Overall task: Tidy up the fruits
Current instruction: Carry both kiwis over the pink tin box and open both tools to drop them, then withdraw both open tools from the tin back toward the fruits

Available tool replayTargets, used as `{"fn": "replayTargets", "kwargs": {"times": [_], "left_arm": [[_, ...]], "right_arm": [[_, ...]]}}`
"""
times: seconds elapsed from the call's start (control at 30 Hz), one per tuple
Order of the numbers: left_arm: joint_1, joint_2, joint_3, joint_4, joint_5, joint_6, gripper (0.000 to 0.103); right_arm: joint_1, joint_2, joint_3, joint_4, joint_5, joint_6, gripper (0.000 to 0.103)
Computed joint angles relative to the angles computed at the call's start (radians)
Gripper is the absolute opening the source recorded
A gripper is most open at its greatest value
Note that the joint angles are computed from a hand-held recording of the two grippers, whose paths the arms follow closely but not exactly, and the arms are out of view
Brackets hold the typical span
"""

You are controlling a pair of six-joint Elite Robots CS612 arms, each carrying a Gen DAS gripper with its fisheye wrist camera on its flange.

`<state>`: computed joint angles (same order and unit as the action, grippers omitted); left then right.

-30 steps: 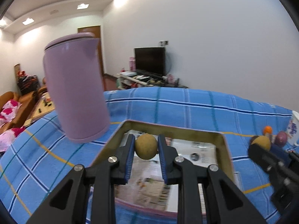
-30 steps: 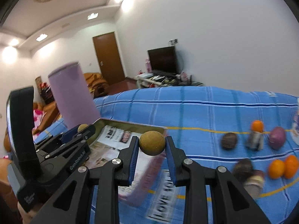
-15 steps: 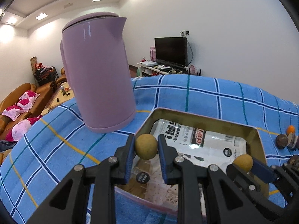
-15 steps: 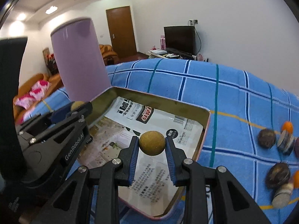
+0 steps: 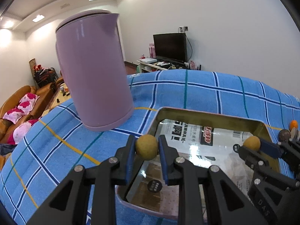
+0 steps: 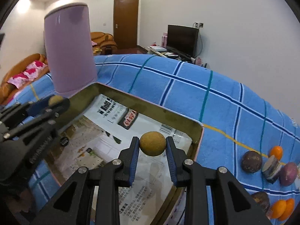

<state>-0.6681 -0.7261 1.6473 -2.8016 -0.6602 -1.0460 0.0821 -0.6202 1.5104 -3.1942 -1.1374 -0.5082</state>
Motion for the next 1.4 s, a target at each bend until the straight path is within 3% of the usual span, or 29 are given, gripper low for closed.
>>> {"fn": "replayTargets", "kwargs": {"times": [0.1,0.13,0.17,0.2,0.23,0.27,0.37,0.43,0.57,0.7,0.93,1.4], "left_arm": [[-0.002,0.002,-0.006,0.011,0.005,0.006,0.029],[-0.003,0.004,-0.006,-0.001,0.004,0.017,0.030],[-0.003,0.005,-0.006,-0.006,0.003,0.023,0.038],[-0.004,0.006,-0.008,-0.009,0.001,0.029,0.045],[-0.005,0.006,-0.009,-0.001,0.005,0.022,0.059],[-0.006,0.006,-0.007,-0.005,0.011,0.016,0.068],[-0.009,0.008,-0.002,-0.037,0.016,0.026,0.077],[-0.012,0.011,-0.005,-0.043,0.023,0.036,0.082],[-0.026,0.015,0.005,-0.097,0.069,0.043,0.098],[-0.033,0.019,0.010,-0.135,0.100,0.052,0.100],[-0.035,0.017,0.018,-0.154,0.102,0.041,0.103],[-0.047,0.018,0.022,-0.177,0.111,0.040,0.103]], "right_arm": [[-0.004,-0.001,-0.001,0.004,0.017,0.006,0.033],[-0.007,-0.002,0.001,-0.002,0.030,0.012,0.042],[-0.010,-0.002,0.005,-0.012,0.036,0.019,0.061],[-0.013,-0.004,0.012,-0.033,0.044,0.034,0.068],[-0.020,-0.005,0.022,-0.065,0.073,0.049,0.073],[-0.020,-0.004,0.030,-0.108,0.066,0.076,0.074],[-0.040,-0.007,0.057,-0.196,0.106,0.163,0.075],[-0.045,-0.008,0.068,-0.251,0.091,0.212,0.075],[-0.049,0.001,0.092,-0.475,0.010,0.308,0.076],[-0.054,0.016,0.099,-0.607,-0.035,0.379,0.087],[-0.044,0.008,0.101,-0.537,-0.058,0.334,0.087],[-0.096,-0.010,0.178,-0.638,-0.028,0.316,0.087]]}}
